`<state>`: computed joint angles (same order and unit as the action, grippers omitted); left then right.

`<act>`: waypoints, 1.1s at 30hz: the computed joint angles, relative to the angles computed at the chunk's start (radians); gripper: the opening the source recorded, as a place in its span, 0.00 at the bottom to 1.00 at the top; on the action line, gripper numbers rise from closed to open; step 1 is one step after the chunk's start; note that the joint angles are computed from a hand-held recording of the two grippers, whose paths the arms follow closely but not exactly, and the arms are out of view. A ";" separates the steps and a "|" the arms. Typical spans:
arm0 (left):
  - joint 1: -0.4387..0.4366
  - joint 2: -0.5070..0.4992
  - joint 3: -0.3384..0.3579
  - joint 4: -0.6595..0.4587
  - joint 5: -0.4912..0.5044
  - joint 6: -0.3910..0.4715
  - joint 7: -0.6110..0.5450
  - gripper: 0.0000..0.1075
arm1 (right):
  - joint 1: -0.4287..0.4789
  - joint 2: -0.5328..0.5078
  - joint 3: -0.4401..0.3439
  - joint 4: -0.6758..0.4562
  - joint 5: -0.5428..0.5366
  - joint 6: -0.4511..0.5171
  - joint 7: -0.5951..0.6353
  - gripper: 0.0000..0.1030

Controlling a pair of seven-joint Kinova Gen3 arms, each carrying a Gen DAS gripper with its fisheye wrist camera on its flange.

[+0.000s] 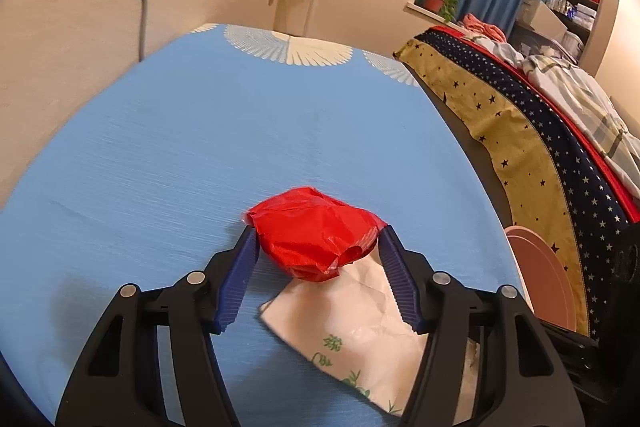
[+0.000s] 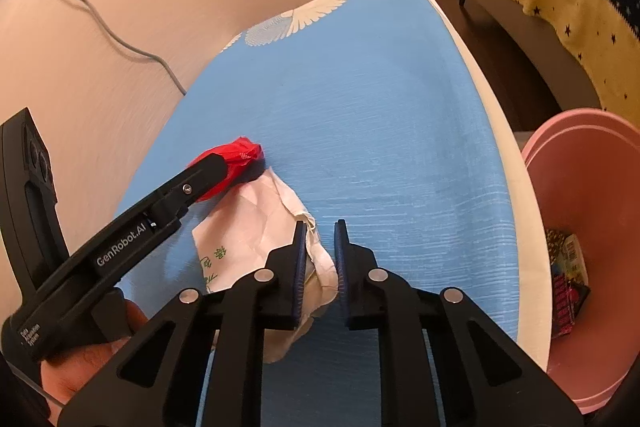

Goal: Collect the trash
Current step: 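Grasp the red packet with the left gripper while the right grasps the white tissue, then carry the red packet and white tissue over the pink bin and open both grippers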

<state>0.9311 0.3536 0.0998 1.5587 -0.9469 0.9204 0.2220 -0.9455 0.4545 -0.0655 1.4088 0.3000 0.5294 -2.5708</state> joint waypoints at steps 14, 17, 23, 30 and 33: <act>0.039 -0.045 0.040 0.034 -0.068 0.086 0.084 0.55 | -0.169 -0.082 0.082 0.044 0.354 0.104 -0.270 0.08; 0.045 -0.054 0.054 0.037 -0.081 0.101 0.097 0.55 | -0.197 -0.097 0.079 0.050 0.438 0.162 -0.339 0.08; 0.057 -0.065 0.077 0.040 -0.107 0.116 0.128 0.55 | -0.224 -0.130 0.045 0.070 0.565 0.276 -0.440 0.08; 0.074 -0.060 0.090 0.020 -0.118 0.130 0.117 0.55 | -0.222 -0.165 -0.016 0.099 0.676 0.378 -0.536 0.08; 0.083 -0.058 0.093 0.014 -0.122 0.140 0.114 0.55 | -0.214 -0.175 -0.046 0.106 0.713 0.416 -0.564 0.08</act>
